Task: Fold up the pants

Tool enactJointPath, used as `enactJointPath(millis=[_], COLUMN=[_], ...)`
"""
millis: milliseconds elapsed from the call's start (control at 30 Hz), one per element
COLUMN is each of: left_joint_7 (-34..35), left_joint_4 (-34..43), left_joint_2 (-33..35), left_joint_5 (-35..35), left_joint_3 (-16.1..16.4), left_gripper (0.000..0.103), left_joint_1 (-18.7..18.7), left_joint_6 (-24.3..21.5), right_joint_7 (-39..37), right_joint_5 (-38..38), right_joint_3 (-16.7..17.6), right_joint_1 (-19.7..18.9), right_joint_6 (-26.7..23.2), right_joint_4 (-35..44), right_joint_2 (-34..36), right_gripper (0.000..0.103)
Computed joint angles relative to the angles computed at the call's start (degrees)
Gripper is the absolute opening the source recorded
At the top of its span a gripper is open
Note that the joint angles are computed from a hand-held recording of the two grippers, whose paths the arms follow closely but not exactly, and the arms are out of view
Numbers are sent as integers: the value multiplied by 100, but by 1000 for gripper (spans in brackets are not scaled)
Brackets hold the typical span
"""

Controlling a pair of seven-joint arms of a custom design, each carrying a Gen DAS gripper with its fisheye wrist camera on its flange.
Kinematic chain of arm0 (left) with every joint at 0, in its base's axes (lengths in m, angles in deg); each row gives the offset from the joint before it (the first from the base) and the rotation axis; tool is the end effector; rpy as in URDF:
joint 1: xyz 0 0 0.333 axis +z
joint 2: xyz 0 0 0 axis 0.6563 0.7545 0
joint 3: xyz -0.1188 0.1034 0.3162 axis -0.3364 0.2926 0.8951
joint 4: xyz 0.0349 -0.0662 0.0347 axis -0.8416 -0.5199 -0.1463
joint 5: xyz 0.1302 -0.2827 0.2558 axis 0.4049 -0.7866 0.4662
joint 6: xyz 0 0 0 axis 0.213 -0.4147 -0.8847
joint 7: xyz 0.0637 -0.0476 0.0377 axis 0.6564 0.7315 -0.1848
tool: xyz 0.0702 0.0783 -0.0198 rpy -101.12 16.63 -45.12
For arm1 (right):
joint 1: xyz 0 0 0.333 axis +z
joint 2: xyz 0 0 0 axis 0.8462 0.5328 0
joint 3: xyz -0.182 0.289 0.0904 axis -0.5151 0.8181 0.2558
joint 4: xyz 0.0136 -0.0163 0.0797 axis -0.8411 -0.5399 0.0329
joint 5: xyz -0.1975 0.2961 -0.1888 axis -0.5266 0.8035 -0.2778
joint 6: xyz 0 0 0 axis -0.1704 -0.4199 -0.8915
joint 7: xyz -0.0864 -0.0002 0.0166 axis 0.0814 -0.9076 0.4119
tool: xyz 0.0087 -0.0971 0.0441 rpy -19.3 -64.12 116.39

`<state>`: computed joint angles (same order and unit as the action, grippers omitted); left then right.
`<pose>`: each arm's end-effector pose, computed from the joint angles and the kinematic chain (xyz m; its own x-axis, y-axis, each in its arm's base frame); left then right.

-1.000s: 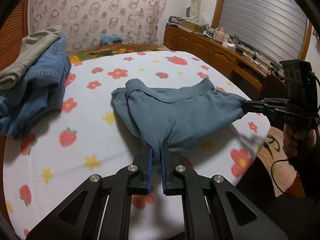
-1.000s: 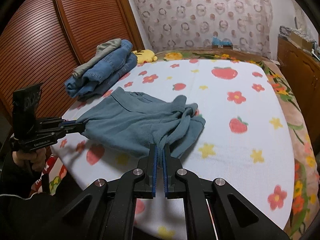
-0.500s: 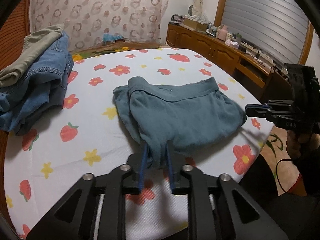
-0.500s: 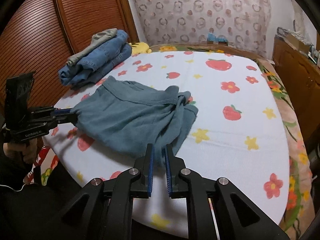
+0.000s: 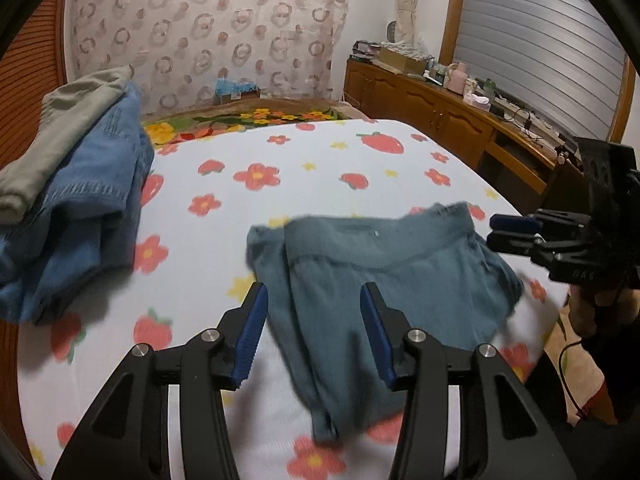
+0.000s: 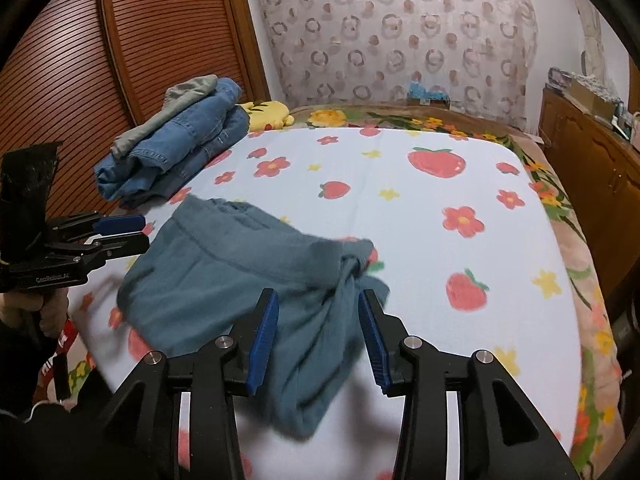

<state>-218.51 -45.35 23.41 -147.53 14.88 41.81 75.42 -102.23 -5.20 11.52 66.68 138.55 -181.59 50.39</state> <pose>0.5279 -0.0289 0.4169 -0.7521 -0.6520 0.0961 -0.5052 0.4766 -0.7194 0.3538 0.2116 0.4531 -0.0701 -0.9937 -0.0871 -0.5959 0.1117 -0.7952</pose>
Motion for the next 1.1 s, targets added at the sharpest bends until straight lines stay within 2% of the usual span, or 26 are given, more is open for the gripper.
enactJointPath(millis=[200,300,400,433,467,533,600,700,767,1000,1100], left_joint_7=[-346,-594,-675,-590,-499,-273,154,185,-25,-588,-736], left_joint_4=[470,694,795,782,758,717,629,665,824,982,952], left_joint_2=[445,675,810,806,770,670,475,421,565,942,940], left_joint_5=[237,513,673,613,529,280,-237,-417,-287,367,481], left_joint_3=[-137,-209,-283,-311,-329,-333,-310,-278,-281,-408,-425], left_gripper=[45,44,30,22,17,14,14,14,14,19,31], left_joint_1=[-41,-31,-11,-3,13,53,76,6,-42,-107,-59], left_joint_6=[-3,-91,-110,-57,-64,-156,-234,-146,-59,432,471], right_joint_7=[218,115,-44,-61,-5,227,550,1174,1315,273,115], right_joint_5=[-399,-301,-218,-244,-349,-730,-1055,-1523,-1615,-650,-394], right_joint_3=[-171,-323,-416,-425,-426,-367,-306,-417,-546,-592,-532], right_joint_1=[-68,0,25,14,-16,-62,-28,80,176,345,337], right_joint_6=[118,149,229,278,356,418,191,44,24,-250,-362], right_joint_4=[418,495,524,532,538,581,604,609,644,777,771], right_joint_2=[538,676,744,743,731,680,577,474,500,880,863], right_gripper=[43,43,23,12,9,7,7,7,7,7,18])
